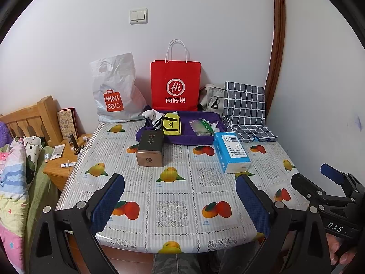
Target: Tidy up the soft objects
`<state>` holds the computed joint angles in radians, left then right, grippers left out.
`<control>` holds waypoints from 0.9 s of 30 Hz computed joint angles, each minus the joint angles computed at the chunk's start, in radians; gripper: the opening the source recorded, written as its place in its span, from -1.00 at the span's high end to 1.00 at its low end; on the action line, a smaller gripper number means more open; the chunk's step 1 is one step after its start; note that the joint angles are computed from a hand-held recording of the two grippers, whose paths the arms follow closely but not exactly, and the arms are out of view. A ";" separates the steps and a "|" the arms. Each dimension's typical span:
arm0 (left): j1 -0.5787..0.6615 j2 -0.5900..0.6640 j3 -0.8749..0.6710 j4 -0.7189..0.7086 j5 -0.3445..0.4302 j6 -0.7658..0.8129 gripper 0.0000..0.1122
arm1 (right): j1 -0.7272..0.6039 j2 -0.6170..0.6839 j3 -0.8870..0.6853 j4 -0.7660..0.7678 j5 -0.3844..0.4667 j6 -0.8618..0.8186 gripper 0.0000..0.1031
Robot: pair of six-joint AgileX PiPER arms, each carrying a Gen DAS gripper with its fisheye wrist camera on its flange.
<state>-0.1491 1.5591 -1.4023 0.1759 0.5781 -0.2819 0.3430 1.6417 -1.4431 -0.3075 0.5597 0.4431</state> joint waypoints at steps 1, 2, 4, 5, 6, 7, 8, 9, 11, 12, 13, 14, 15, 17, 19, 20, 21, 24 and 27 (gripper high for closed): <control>0.000 0.000 0.000 0.000 0.000 0.001 -0.76 | 0.000 0.000 0.000 -0.001 0.000 0.001 -0.99; 0.000 0.000 0.000 0.002 0.001 0.000 -0.76 | 0.001 -0.001 0.000 0.000 0.001 0.000 -0.99; -0.001 -0.003 0.004 0.007 0.000 -0.006 -0.76 | 0.001 -0.002 -0.001 0.000 0.002 -0.002 -0.99; -0.003 -0.005 0.005 0.011 0.001 -0.010 -0.76 | 0.000 -0.002 -0.002 0.001 0.002 -0.002 -0.99; -0.003 -0.005 0.005 0.011 0.001 -0.010 -0.76 | 0.001 -0.003 -0.001 0.001 0.002 -0.001 -0.99; -0.003 -0.005 0.006 0.012 0.000 -0.011 -0.76 | 0.001 -0.003 0.000 0.001 0.002 -0.002 -0.99; -0.004 -0.005 0.005 0.013 0.000 -0.013 -0.76 | 0.001 -0.003 0.000 0.001 0.002 -0.002 -0.99; -0.004 -0.005 0.005 0.013 0.000 -0.013 -0.76 | 0.001 -0.003 -0.001 -0.001 0.003 0.000 -0.99; -0.005 -0.004 0.005 0.013 0.001 -0.013 -0.76 | 0.000 -0.003 -0.001 0.003 0.002 -0.004 -0.99; -0.007 -0.004 0.005 0.018 0.003 -0.019 -0.76 | -0.001 -0.003 -0.001 0.003 0.002 -0.005 -0.99; -0.006 -0.005 0.005 0.018 0.002 -0.019 -0.76 | -0.001 -0.003 -0.001 0.003 0.002 -0.005 -0.99; -0.004 -0.005 0.005 0.013 0.001 -0.012 -0.76 | -0.001 -0.004 -0.001 0.003 0.002 -0.004 -0.99; -0.004 -0.005 0.005 0.013 0.000 -0.012 -0.76 | -0.001 -0.004 -0.002 0.004 0.002 -0.006 -0.99; -0.003 -0.006 0.005 0.014 0.001 -0.012 -0.76 | 0.000 -0.005 -0.006 0.001 0.006 -0.002 -0.99; -0.002 -0.007 0.006 0.011 0.000 -0.009 -0.76 | 0.000 -0.004 -0.012 0.003 0.010 -0.005 -0.99; -0.002 -0.007 0.006 0.012 0.000 -0.010 -0.76 | 0.000 -0.004 -0.014 0.002 0.011 -0.004 -0.99; -0.001 -0.007 0.006 0.010 0.000 -0.007 -0.76 | 0.000 -0.004 -0.012 0.002 0.009 -0.003 -0.99; 0.001 -0.007 0.007 0.007 0.000 -0.004 -0.76 | -0.003 -0.004 -0.013 0.008 0.010 -0.010 -0.99; 0.002 -0.007 0.007 0.006 -0.001 -0.001 -0.76 | -0.003 -0.004 -0.014 0.006 0.010 -0.009 -0.99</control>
<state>-0.1476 1.5519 -1.3951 0.1816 0.5770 -0.2830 0.3404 1.6374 -1.4567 -0.3015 0.5700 0.4343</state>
